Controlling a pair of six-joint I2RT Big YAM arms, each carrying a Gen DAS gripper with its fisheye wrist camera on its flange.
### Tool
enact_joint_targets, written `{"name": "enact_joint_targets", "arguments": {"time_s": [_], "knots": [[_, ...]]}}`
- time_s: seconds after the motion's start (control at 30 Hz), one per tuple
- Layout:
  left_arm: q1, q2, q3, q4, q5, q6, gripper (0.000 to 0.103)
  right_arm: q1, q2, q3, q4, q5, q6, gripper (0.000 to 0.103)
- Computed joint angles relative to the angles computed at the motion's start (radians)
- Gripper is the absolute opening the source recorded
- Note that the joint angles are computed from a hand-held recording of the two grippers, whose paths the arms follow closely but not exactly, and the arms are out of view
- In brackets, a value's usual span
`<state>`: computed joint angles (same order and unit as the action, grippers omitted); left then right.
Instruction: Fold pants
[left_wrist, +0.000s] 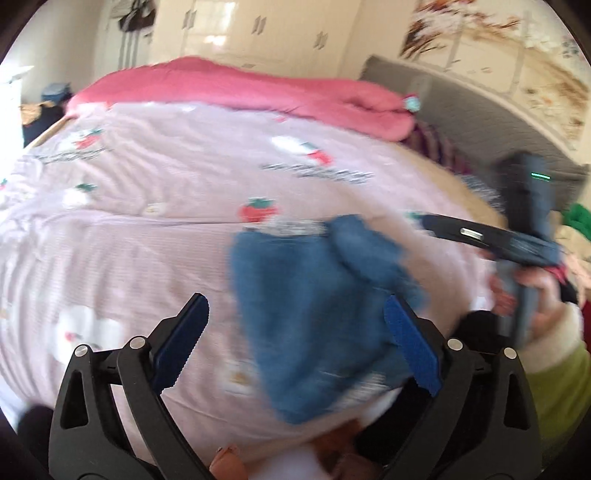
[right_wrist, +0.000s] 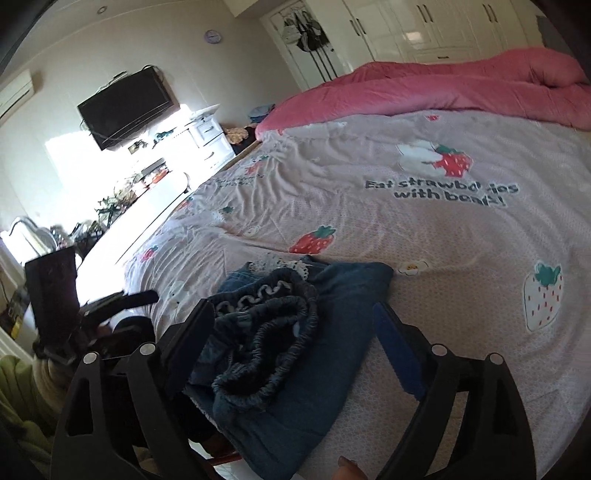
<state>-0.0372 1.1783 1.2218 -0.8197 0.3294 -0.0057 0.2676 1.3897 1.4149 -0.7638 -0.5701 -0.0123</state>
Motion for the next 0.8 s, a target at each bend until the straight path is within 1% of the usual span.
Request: {"name": "enact_joint_targets", "arguments": {"time_s": [0.1, 0.17, 0.2, 0.27, 0.3, 0.37, 0.4, 0.43, 0.47, 0.5, 0.57, 0.6, 0.67, 0.73, 0.8], "knots": [[0.029, 0.088, 0.072, -0.046, -0.022, 0.021, 0.09, 0.058, -0.013, 0.013, -0.034, 0.03, -0.097, 0.087], [0.046, 0.128, 0.109, -0.078, 0.0, 0.031, 0.086, 0.104, -0.022, 0.017, -0.054, 0.078, -0.175, 0.087], [0.048, 0.146, 0.124, -0.092, 0.008, 0.043, 0.086, 0.12, -0.023, 0.019, -0.058, 0.103, -0.2, 0.087], [0.034, 0.187, 0.16, -0.117, 0.0, 0.064, 0.078, 0.154, -0.012, 0.036, -0.078, 0.157, -0.255, 0.086], [0.025, 0.199, 0.167, -0.126, -0.004, 0.068, 0.075, 0.166, -0.001, 0.048, -0.093, 0.175, -0.275, 0.083], [0.013, 0.223, 0.185, -0.132, -0.003, 0.069, 0.061, 0.192, 0.035, 0.089, -0.15, 0.217, -0.323, 0.054], [0.009, 0.232, 0.191, -0.134, -0.002, 0.067, 0.059, 0.199, 0.043, 0.094, -0.156, 0.241, -0.338, 0.049], [0.003, 0.244, 0.201, -0.142, -0.001, 0.066, 0.055, 0.202, 0.055, 0.104, -0.172, 0.26, -0.357, 0.041], [-0.003, 0.253, 0.207, -0.146, -0.001, 0.067, 0.049, 0.204, 0.067, 0.117, -0.191, 0.271, -0.364, 0.026], [-0.011, 0.263, 0.21, -0.145, -0.01, 0.067, 0.045, 0.197, 0.081, 0.132, -0.217, 0.264, -0.359, 0.018], [-0.023, 0.276, 0.213, -0.138, -0.04, 0.064, 0.039, 0.174, 0.086, 0.137, -0.262, 0.219, -0.364, 0.004], [-0.027, 0.285, 0.216, -0.136, -0.05, 0.062, 0.039, 0.167, 0.072, 0.121, -0.268, 0.21, -0.378, 0.004], [-0.027, 0.294, 0.22, -0.134, -0.048, 0.059, 0.039, 0.154, 0.039, 0.085, -0.275, 0.222, -0.394, 0.004], [-0.024, 0.297, 0.222, -0.129, -0.038, 0.064, 0.039, 0.132, 0.019, 0.056, -0.276, 0.234, -0.369, 0.004], [-0.023, 0.3, 0.223, -0.124, -0.024, 0.066, 0.039, 0.12, 0.005, 0.032, -0.276, 0.252, -0.364, 0.004]]}}
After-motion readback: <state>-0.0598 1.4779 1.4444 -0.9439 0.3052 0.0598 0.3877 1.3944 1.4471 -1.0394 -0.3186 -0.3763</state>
